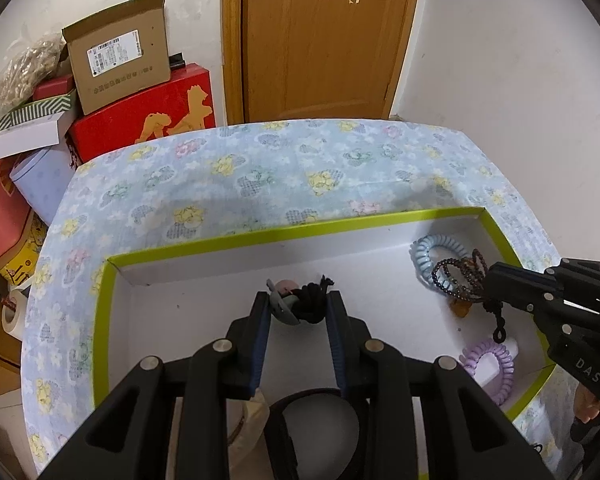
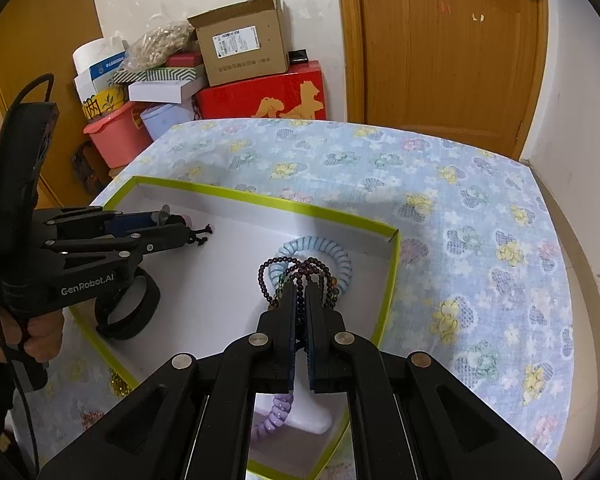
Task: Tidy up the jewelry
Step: 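Open left tool to drop bow clip in tray while right tool releases strand, then grasp the black hair tie on the red bracelet with the right tool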
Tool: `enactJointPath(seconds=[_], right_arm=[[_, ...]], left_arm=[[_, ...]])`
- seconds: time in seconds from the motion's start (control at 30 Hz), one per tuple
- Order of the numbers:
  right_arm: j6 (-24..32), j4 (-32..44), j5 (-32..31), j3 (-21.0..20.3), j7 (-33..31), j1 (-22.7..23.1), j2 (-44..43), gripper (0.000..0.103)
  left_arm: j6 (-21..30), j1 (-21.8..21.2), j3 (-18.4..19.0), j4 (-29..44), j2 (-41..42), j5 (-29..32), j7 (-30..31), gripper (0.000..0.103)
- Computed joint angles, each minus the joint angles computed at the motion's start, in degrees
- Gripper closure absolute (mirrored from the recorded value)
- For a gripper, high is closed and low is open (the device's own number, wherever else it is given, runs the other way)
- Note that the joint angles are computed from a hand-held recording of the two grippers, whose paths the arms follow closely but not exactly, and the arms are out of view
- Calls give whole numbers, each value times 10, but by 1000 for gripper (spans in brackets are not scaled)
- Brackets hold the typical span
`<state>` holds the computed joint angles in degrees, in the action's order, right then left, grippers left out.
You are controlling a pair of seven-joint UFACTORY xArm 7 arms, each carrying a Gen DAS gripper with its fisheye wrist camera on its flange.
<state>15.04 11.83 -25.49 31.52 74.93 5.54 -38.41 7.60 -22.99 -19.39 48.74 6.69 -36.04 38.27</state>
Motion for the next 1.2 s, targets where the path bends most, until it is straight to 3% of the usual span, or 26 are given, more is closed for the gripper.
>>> enactJointPath(seconds=[0.07,0.2,0.37,0.43,0.6,0.97,1.2], right_arm=[[9,1,0,4,4,2,-5,86],[20,0,3,1,8,16,-18,84],[47,0,8,1,11,44,-41,80],[55,0,10,2,16,53,-50,74],[84,-3,21,-1,24,88,-75,74],[209,5,61,24,74,205,-158,73],[282,28,81,71,142,280,-172,73]], left_arm=[[3,0,1,0,-1,2,-1,73],[0,-5,5,-7,-7,20,-14,72],[6,-1,-2,-15,-26,-43,42,66],[10,-8,5,-19,-34,-55,51,64],[13,-29,27,-39,-65,-85,72,64],[22,-117,116,-140,-200,-208,165,64],[15,-160,159,-248,-317,-191,145,64]])
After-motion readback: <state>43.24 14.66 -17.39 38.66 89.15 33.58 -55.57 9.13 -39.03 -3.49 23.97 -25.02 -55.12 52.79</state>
